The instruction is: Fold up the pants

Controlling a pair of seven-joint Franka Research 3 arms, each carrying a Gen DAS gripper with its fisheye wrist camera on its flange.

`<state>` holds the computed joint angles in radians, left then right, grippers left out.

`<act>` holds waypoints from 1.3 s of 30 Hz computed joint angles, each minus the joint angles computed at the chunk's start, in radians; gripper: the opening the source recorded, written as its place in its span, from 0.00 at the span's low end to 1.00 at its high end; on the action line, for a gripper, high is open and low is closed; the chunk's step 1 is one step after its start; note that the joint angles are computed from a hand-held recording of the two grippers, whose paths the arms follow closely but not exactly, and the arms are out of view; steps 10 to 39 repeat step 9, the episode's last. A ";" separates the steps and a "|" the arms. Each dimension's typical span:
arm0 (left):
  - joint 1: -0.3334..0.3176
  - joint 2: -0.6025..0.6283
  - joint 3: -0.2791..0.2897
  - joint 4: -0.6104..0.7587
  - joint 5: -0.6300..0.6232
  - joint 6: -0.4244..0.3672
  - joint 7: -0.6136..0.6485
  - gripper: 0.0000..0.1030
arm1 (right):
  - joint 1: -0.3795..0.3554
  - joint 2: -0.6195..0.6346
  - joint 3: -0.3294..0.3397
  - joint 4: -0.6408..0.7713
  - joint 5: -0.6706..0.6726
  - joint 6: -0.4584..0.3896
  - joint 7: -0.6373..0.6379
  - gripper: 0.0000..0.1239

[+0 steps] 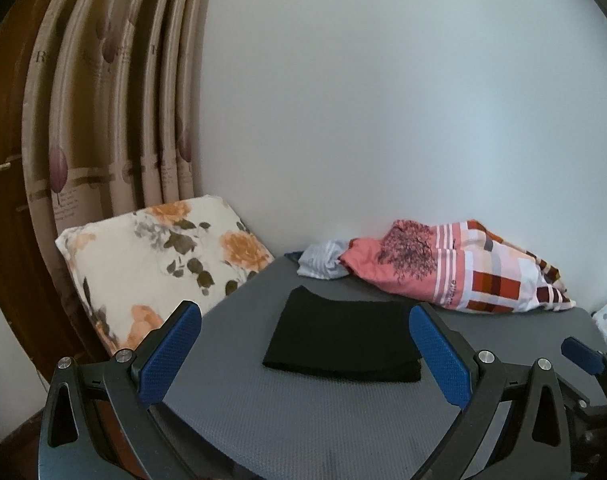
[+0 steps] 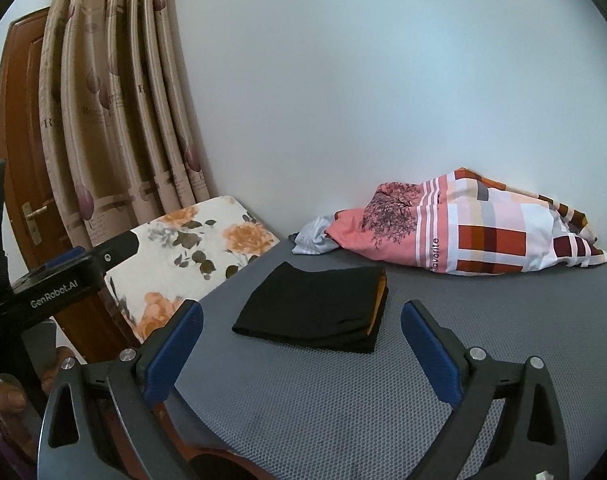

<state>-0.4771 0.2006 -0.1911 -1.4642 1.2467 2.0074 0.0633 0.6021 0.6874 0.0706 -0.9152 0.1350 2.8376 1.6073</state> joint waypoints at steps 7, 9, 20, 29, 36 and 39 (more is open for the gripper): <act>-0.006 0.009 0.006 -0.019 0.043 -0.002 -0.020 1.00 | 0.007 0.023 -0.002 0.033 -0.007 -0.044 0.002 0.80; 0.002 0.007 0.006 -0.025 0.027 0.018 -0.022 1.00 | 0.007 0.029 -0.001 0.042 -0.008 -0.050 -0.001 0.80; 0.002 0.007 0.006 -0.025 0.027 0.018 -0.022 1.00 | 0.007 0.029 -0.001 0.042 -0.008 -0.050 -0.001 0.80; 0.002 0.007 0.006 -0.025 0.027 0.018 -0.022 1.00 | 0.007 0.029 -0.001 0.042 -0.008 -0.050 -0.001 0.80; 0.002 0.007 0.006 -0.025 0.027 0.018 -0.022 1.00 | 0.007 0.029 -0.001 0.042 -0.008 -0.050 -0.001 0.80; 0.002 0.007 0.006 -0.025 0.027 0.018 -0.022 1.00 | 0.007 0.029 -0.001 0.042 -0.008 -0.050 -0.001 0.80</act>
